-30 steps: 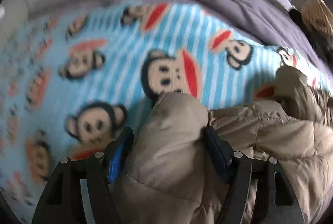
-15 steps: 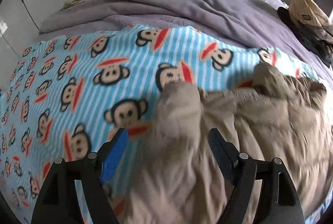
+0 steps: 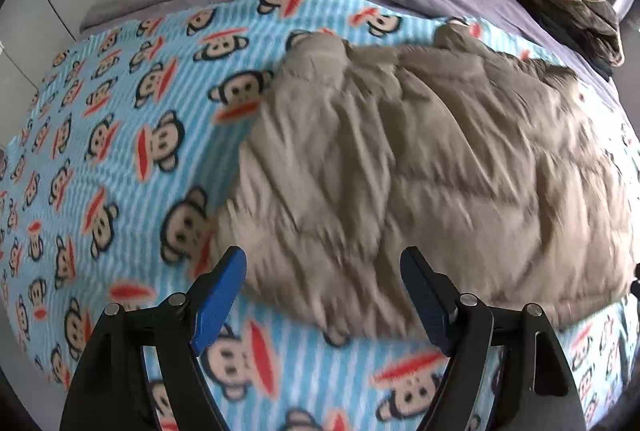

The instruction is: Fold large clothes

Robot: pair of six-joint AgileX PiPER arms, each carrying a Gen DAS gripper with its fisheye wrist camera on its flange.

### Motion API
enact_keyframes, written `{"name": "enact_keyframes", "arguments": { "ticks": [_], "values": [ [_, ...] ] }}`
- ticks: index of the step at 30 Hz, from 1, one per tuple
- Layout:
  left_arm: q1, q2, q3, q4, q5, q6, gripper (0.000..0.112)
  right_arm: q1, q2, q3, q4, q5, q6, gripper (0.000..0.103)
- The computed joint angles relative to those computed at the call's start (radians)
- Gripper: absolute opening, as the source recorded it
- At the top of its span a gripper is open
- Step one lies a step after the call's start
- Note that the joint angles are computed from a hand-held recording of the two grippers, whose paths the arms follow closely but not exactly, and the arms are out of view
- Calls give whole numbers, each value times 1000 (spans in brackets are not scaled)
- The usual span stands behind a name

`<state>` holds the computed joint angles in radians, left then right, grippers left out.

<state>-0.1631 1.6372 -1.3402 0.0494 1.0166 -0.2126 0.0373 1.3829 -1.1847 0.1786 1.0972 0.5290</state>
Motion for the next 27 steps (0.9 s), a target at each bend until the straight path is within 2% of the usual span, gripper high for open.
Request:
{"name": "enact_keyframes", "arguments": {
  "ticks": [1, 2, 9, 11, 17, 27],
  "values": [
    [-9, -28, 28, 1, -3, -10, 86, 9, -18, 18, 7, 4, 10, 67],
    [-14, -43, 43, 1, -1, -19, 103, 18, -35, 39, 18, 7, 19, 73],
    [-24, -119, 112, -18, 19, -34, 103, 53, -116, 128, 52, 8, 85, 76],
    [-22, -133, 121, -20, 27, -36, 103, 54, -139, 153, 69, 1, 98, 87],
    [-22, -148, 127, -21, 49, -35, 103, 58, -200, 209, 81, -37, 137, 88],
    [-6, -140, 158, -24, 68, -38, 103, -39, -255, 345, 277, -65, 68, 88]
  ]
}}
